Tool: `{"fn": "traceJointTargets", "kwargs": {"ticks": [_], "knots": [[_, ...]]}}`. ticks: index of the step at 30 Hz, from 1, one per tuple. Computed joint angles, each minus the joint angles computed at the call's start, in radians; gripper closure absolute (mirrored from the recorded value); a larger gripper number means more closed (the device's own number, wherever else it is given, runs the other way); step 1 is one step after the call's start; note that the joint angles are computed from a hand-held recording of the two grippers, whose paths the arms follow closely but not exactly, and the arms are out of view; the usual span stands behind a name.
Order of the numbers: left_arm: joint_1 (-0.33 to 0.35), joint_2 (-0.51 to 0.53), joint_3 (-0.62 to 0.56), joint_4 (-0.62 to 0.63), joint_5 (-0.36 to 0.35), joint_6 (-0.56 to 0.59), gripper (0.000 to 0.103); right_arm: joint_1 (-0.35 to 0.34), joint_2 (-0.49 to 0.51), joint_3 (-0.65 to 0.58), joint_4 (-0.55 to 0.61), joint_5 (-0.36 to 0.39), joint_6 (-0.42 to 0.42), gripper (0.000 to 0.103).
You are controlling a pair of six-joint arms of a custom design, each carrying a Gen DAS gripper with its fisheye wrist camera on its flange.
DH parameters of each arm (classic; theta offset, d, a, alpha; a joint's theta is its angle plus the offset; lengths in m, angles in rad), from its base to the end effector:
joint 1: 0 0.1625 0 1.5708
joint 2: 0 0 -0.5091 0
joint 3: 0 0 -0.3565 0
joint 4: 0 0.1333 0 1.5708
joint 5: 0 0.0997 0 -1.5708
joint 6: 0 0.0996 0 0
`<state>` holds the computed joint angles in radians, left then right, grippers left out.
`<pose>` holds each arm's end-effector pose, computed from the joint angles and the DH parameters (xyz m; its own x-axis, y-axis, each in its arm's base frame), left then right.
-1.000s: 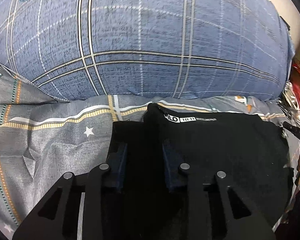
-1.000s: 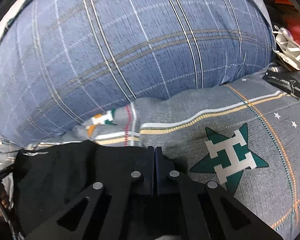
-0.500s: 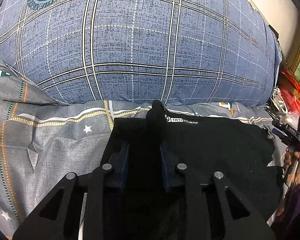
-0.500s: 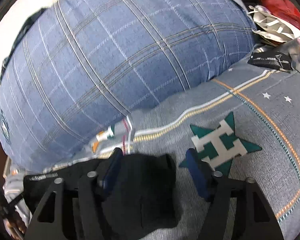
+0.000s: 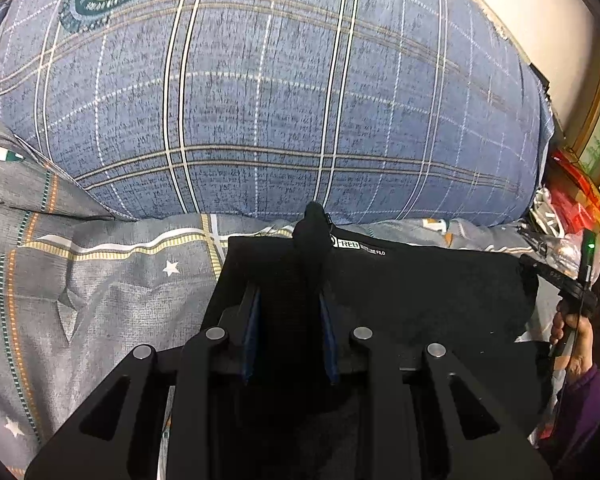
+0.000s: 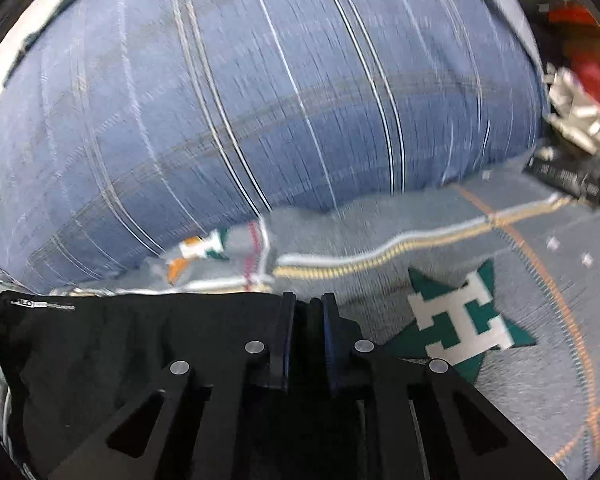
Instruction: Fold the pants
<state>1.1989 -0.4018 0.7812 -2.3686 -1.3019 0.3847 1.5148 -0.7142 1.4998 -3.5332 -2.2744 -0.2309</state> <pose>-0.1890 -0.9243 0.1823 -0.7443 0.5510 -0.3775 0.6596 0.6953 -0.2855 0.0271 -0.7478 0.3067 -0.7135 0.5345 0.4531 -0.1457 0.5194 -0.8420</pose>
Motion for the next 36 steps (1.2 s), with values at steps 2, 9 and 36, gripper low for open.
{"fn": "traceJointTargets", "kwargs": {"ticks": [2,9,36], "knots": [[-0.001,-0.020,0.031,-0.028,-0.010,-0.002,0.079,0.015,-0.009,0.022,-0.069,0.014,-0.022,0.092],[0.013,-0.106,0.158,-0.117,-0.077,-0.040,0.079,0.043,-0.057,0.149,-0.339,0.082,-0.045,0.092],[0.069,-0.390,0.759,-0.314,0.082,-0.115,0.075,0.096,-0.159,0.912,-0.825,0.234,0.013,0.061]]}}
